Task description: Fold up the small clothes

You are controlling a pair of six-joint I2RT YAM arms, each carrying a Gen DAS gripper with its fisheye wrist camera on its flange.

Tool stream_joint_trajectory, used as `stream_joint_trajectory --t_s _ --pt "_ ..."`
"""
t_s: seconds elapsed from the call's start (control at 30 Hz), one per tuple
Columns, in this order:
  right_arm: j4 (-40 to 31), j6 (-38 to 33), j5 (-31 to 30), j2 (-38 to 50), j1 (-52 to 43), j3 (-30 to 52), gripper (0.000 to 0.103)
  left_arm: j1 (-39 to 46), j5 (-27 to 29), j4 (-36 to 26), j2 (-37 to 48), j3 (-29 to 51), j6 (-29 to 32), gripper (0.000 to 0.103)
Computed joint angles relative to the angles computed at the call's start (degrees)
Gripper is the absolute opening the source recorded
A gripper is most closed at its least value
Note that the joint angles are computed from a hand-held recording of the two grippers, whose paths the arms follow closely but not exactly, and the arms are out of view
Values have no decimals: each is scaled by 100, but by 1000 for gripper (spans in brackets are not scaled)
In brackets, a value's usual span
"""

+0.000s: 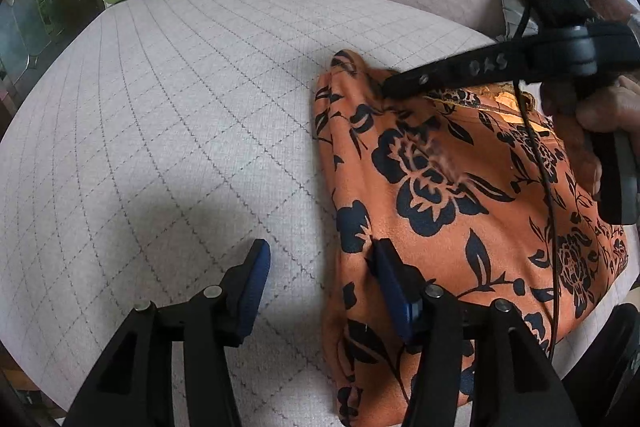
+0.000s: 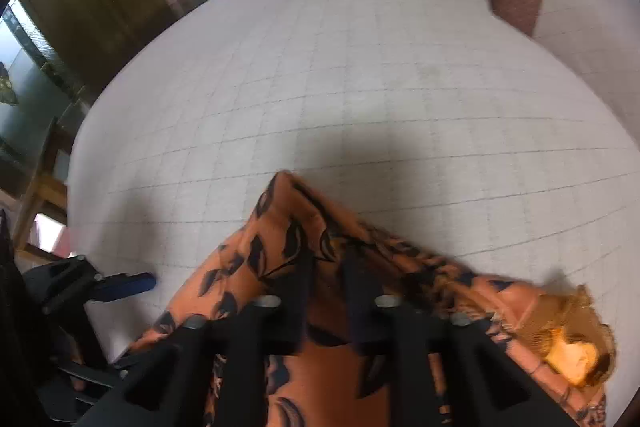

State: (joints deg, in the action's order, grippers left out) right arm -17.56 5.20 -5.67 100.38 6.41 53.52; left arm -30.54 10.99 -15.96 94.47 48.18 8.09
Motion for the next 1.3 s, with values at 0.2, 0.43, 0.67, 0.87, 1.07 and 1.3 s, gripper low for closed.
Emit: stream_joint_trajectory --t_s 0.2,0.43,0.67,0.87,1.07,1.3 --pt "220 320 559 38 -46 -117 10 -32 -48 55 -4 -35 -12 58" --pt "639 851 154 -1866 -413 -1376 15 -71 -129 61 -78 -73 -90 59" --pt "25 1684 -1178 -4237 -1702 -3247 26 -236 -23 -325 -476 286 -404 59" --pt "-1065 -299 -3128 -4623 -4860 -3638 28 -1137 -762 -296 377 955 -500 60" --pt "-1970 -3265 -3552 -2908 -8992 -2881 82 -1127 -1247 -576 1341 1678 -942 91" --pt "-4247 -5358 -4698 -2136 -11131 -1720 76 -1309 -1448 -549 12 908 -1524 90"
